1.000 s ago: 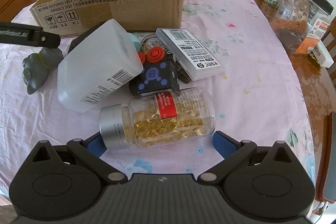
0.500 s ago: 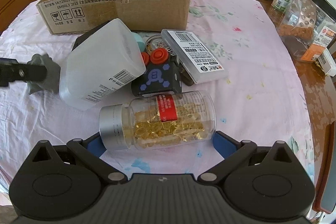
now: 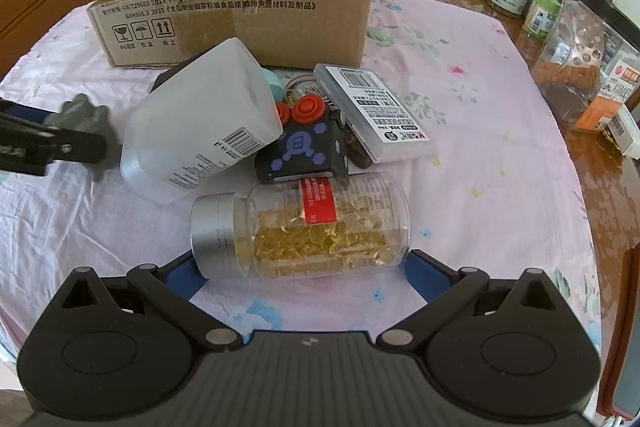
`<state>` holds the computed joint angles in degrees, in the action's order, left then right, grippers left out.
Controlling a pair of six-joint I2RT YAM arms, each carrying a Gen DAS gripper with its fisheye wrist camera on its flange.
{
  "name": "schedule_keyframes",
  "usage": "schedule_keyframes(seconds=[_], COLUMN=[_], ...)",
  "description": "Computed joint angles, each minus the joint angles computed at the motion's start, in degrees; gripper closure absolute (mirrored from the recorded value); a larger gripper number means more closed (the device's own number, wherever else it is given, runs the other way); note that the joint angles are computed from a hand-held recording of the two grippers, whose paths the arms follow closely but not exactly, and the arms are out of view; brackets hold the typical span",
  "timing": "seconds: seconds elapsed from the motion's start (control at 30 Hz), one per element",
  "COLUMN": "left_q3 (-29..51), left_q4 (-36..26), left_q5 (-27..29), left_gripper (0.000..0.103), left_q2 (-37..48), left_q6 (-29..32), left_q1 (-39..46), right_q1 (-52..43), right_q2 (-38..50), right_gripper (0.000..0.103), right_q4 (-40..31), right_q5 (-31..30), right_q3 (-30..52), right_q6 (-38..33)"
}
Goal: Organize rigid objects
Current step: 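Grasp the grey elephant with the left tool while the right tool grasps the capsule bottle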
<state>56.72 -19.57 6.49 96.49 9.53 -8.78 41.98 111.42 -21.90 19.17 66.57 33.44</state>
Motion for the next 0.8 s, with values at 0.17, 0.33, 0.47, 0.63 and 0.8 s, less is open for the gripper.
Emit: schedule_keyframes(seconds=[0.17,0.33,0.47,0.63,0.8], left_q3=[-2.24,-5.5,-7.83,-7.87,-8.19], left_q4=[-0.44,3.79,7.07,7.83,8.48], left_q5=[0.17,-0.15,-0.63,-1.11,-1.53], left_gripper=[0.03,0.015,0.008,0.001,0.001], left_q2=[-0.82,-0.5,-0.7,-0.21,-0.22], left_q6=[3.29,1.66,1.3,0.74,0.06], left_q1=[2.37,2.03,1.46,1.43,1.16], right_q1=[0.42,0.97,1.64,0.46,0.33], right_q2=[-0.72,-1.76,-2.91,-2.55,-2.07], right_gripper=[0.0,0.0,0.0,0.0,0.0], right_q4=[2.55,7.82,12.63,11.67,13.44], right_q5=[0.91,2.18,3.49,1.46,1.6], right_q3=[-1.87,-5.39,-8.91,-7.55,-7.8], right_q6=[-0.37,-1.89,-2.99,-5.19,-6.02])
